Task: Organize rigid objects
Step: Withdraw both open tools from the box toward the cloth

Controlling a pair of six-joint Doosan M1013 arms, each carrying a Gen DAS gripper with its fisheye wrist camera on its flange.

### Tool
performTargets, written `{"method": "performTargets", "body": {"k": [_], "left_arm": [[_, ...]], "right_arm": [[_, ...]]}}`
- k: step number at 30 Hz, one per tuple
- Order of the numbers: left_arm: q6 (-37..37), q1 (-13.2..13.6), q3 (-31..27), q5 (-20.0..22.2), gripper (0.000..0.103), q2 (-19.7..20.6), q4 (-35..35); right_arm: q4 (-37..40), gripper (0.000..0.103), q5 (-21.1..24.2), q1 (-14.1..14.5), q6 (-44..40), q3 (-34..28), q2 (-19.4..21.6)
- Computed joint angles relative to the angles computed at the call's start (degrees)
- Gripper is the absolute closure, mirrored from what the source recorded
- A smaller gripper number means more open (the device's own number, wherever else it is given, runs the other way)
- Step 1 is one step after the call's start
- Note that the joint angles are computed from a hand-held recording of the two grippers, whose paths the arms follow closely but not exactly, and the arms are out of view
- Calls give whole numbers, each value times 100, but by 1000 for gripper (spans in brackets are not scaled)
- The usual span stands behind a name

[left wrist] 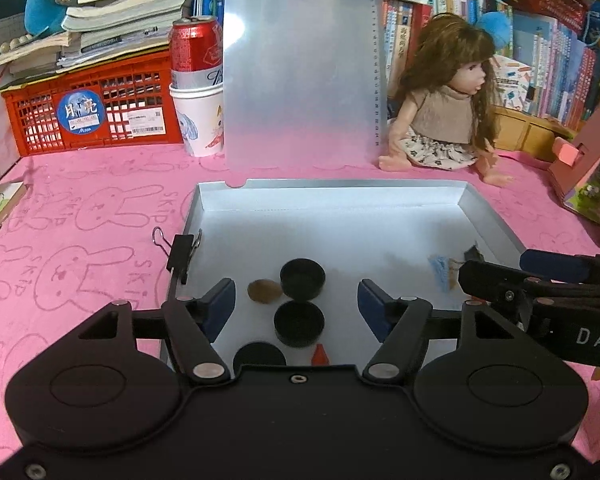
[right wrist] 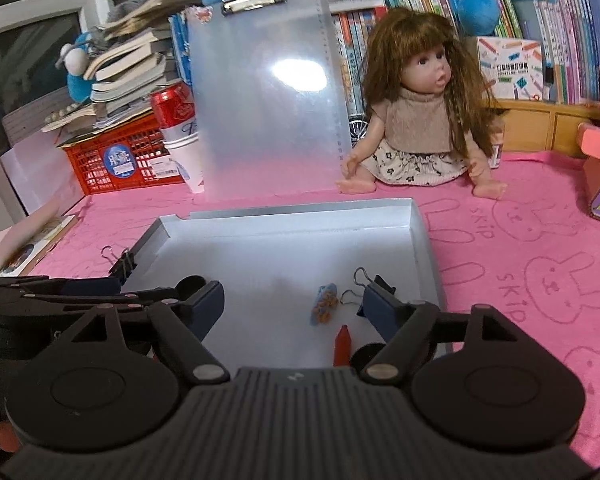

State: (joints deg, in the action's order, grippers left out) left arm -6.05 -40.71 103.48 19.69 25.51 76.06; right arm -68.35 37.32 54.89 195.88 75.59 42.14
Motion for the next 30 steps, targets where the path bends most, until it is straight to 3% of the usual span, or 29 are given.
{"method": "performTargets", "body": {"k": [22, 30], "left_arm": [[-2323, -405, 1001, -132, 35, -633, 2527], [-2922, -479, 1360, -247, 34, -769, 2997]], "right_arm": [[-1540, 13, 352, 502, 943, 833, -356], [-1958, 12, 600, 738, 1227, 1078, -365]]}}
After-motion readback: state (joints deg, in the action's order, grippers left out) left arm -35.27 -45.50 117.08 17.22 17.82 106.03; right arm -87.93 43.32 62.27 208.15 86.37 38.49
